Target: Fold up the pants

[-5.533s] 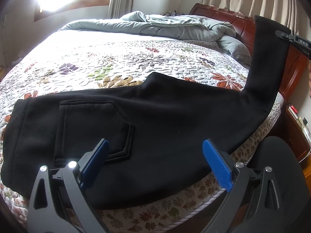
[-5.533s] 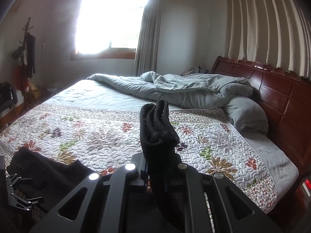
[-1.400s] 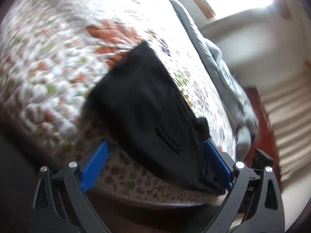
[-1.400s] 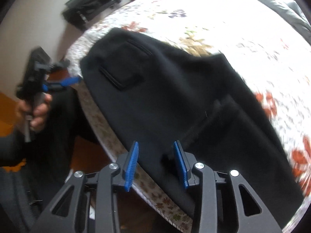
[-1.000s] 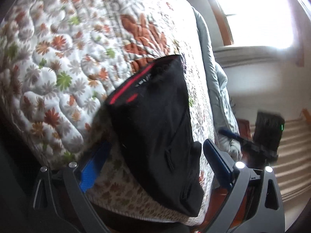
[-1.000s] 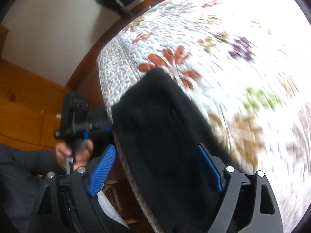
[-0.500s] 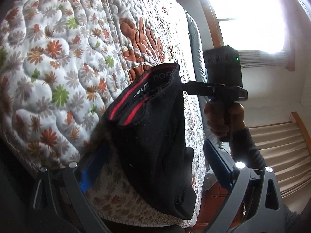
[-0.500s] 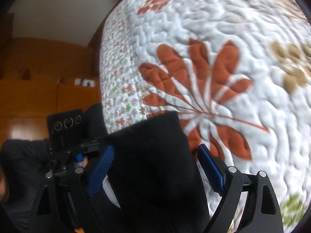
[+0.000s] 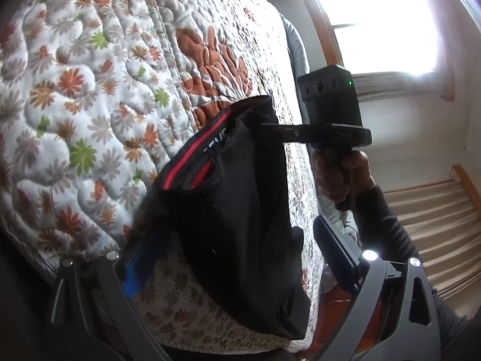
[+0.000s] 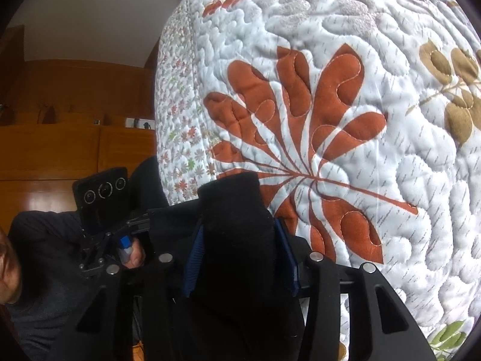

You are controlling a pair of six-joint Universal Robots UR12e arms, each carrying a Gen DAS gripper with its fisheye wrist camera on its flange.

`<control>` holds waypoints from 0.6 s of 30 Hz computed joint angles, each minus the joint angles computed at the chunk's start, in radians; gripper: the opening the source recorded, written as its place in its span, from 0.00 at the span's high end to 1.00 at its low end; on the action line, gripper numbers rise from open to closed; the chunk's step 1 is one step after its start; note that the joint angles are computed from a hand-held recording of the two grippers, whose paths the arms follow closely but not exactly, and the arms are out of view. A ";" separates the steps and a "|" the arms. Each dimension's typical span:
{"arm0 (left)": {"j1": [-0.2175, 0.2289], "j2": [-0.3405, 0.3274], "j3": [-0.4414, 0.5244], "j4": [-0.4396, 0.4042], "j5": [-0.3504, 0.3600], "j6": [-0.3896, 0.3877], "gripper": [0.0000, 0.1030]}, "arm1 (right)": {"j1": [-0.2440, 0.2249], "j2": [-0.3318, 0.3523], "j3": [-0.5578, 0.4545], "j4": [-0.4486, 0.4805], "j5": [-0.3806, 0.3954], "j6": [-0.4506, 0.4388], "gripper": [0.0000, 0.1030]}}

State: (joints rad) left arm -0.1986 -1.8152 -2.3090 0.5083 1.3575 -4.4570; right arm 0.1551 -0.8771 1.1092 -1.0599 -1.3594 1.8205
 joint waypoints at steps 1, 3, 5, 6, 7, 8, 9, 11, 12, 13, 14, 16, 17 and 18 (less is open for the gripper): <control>-0.001 0.003 0.001 -0.007 0.005 -0.002 0.12 | 0.000 0.000 -0.001 0.003 0.000 0.002 0.56; 0.002 0.016 -0.001 -0.054 0.008 0.016 0.34 | -0.004 0.007 -0.015 0.012 -0.004 0.004 0.56; 0.010 0.020 -0.009 -0.063 -0.004 0.003 0.44 | -0.004 0.009 -0.019 0.008 -0.010 0.008 0.56; 0.013 0.022 -0.013 -0.062 -0.010 -0.003 0.46 | -0.003 0.008 -0.018 0.002 -0.014 0.008 0.56; 0.013 0.022 -0.016 -0.060 -0.011 -0.003 0.47 | -0.002 0.000 -0.009 -0.017 -0.018 0.009 0.56; 0.012 0.026 -0.016 -0.068 -0.006 0.002 0.51 | -0.001 -0.007 0.000 -0.035 -0.022 0.010 0.56; 0.009 0.031 -0.016 -0.080 0.001 0.008 0.53 | 0.001 -0.016 0.012 -0.055 -0.027 0.009 0.56; 0.007 0.038 -0.017 -0.099 0.010 0.016 0.61 | 0.002 -0.037 0.038 -0.098 -0.032 0.010 0.57; 0.007 0.042 -0.018 -0.108 0.012 0.018 0.62 | 0.003 -0.046 0.047 -0.113 -0.034 0.011 0.58; 0.006 0.045 -0.019 -0.114 0.014 0.021 0.65 | 0.002 -0.058 0.059 -0.133 -0.036 0.010 0.59; 0.005 0.050 -0.018 -0.124 0.018 0.029 0.66 | 0.002 -0.069 0.069 -0.149 -0.036 0.010 0.60; -0.001 0.063 -0.014 -0.148 0.031 0.048 0.68 | 0.001 -0.093 0.093 -0.183 -0.034 0.007 0.61; -0.004 0.067 -0.010 -0.156 0.037 0.056 0.69 | 0.001 -0.105 0.105 -0.201 -0.033 0.006 0.61; -0.008 0.075 -0.006 -0.170 0.044 0.069 0.69 | -0.001 -0.118 0.117 -0.218 -0.031 0.003 0.62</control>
